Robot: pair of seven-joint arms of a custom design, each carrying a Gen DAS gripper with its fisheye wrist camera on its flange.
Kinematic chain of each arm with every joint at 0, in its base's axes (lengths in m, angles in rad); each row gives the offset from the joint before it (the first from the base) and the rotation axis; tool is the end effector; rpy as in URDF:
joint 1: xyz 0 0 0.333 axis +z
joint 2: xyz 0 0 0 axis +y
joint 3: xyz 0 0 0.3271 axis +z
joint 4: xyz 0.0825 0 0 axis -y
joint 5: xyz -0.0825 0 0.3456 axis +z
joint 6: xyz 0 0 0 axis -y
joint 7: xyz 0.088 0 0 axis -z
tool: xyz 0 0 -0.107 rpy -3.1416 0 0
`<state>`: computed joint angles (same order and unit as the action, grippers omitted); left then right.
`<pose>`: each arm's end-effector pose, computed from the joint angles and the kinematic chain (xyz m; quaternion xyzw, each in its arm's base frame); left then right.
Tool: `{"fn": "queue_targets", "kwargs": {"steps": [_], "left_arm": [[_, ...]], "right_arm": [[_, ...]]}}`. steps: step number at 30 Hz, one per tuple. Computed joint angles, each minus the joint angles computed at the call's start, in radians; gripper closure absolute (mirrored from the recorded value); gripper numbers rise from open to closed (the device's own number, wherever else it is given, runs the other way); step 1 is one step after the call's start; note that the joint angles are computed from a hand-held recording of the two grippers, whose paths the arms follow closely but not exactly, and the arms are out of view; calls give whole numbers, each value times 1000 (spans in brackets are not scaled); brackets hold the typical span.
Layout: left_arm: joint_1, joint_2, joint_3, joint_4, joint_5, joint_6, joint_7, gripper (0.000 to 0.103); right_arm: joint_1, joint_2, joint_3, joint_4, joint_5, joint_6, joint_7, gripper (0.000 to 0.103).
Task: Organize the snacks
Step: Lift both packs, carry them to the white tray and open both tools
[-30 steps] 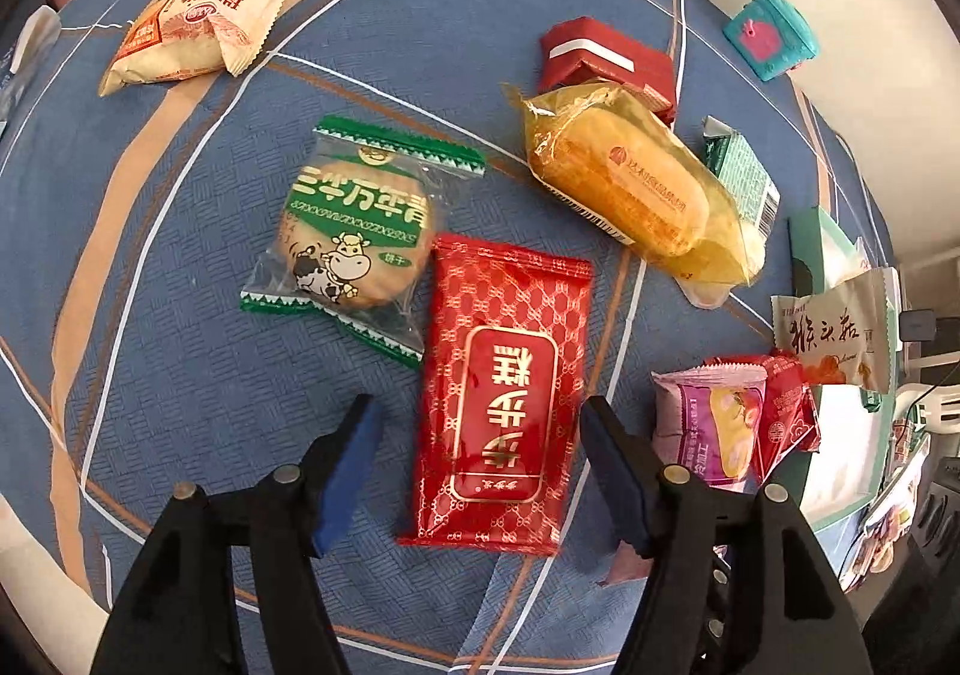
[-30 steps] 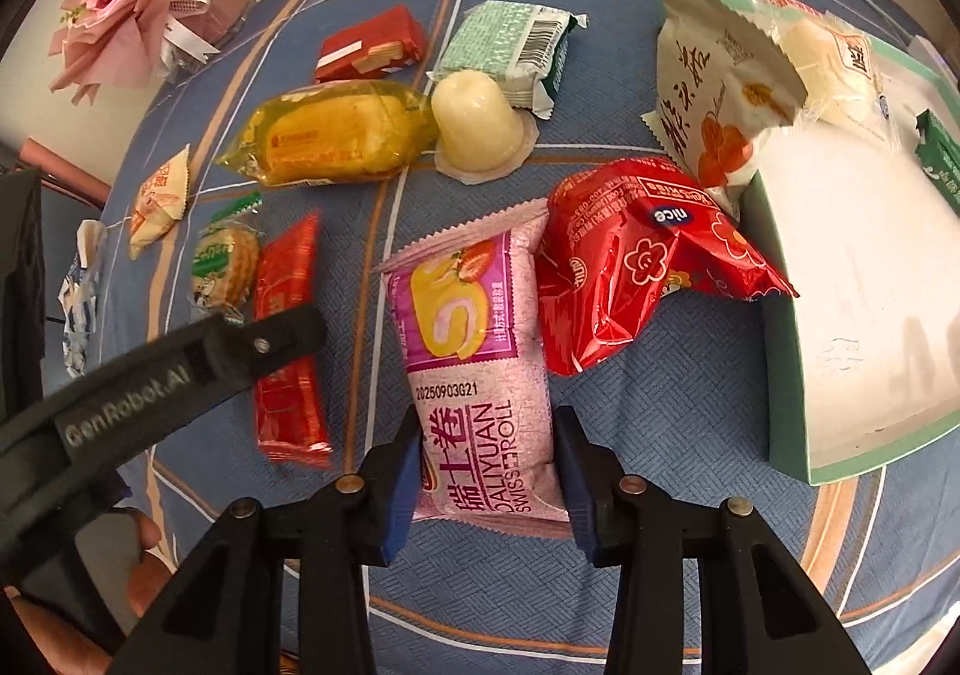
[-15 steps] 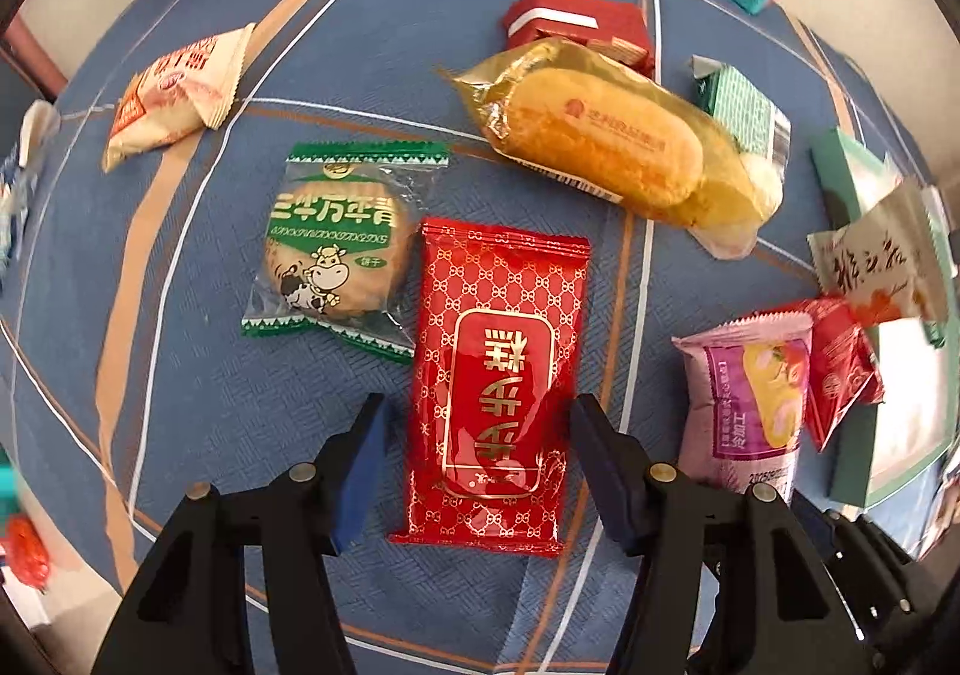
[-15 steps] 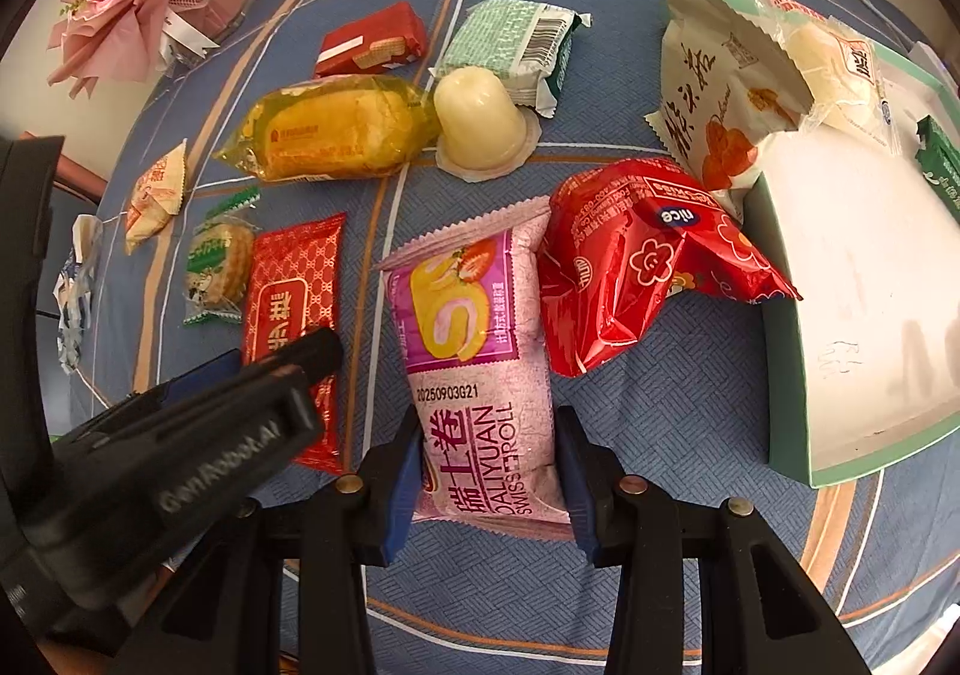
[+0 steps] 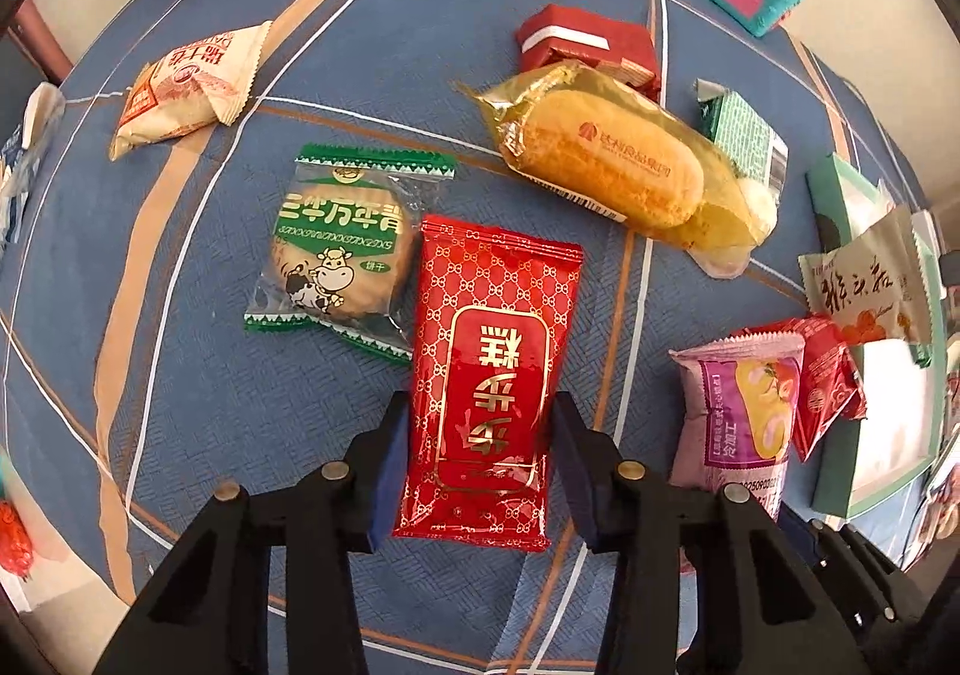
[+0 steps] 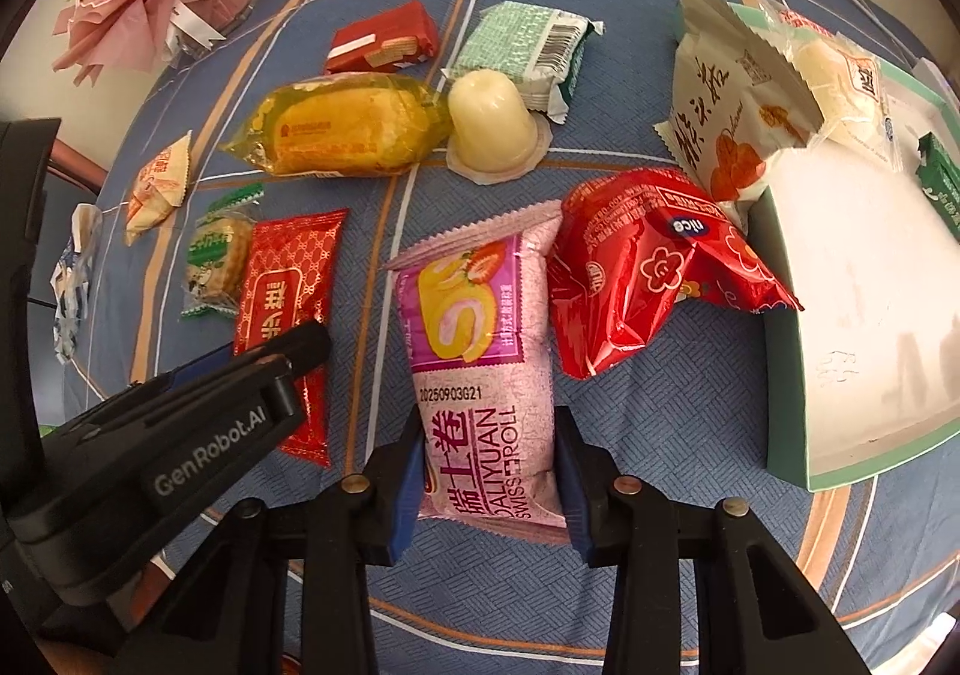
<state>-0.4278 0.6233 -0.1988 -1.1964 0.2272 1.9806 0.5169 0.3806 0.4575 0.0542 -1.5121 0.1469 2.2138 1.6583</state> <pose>0.6115 -0.3745 0.4595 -0.8296 0.5493 -0.0882 0.0469 0.6178 0.2850 0.4501 -0.7862 0.6013 0.0042 0.1428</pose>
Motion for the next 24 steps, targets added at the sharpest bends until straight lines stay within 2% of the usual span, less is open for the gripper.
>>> {"fn": "queue_targets", "kwargs": {"steps": [9,14,19,24], "left_arm": [[3,-92,7,-107,30,95,-83,57],[-11,-136,19,-134,92,119,-138,57],[-26,-184,29,-182,183,163,-194,57],[-38,-174,18,-149,233,177,-167,57]], "right_arm": [[-17,-42,20,-29,62,53,-39,64],[-27,-92,27,-74,102,136,-67,64],[-30,-116,17,-96,105,181,-60,64],[-51,-148,-3,-129,105,223,-24,64]]}}
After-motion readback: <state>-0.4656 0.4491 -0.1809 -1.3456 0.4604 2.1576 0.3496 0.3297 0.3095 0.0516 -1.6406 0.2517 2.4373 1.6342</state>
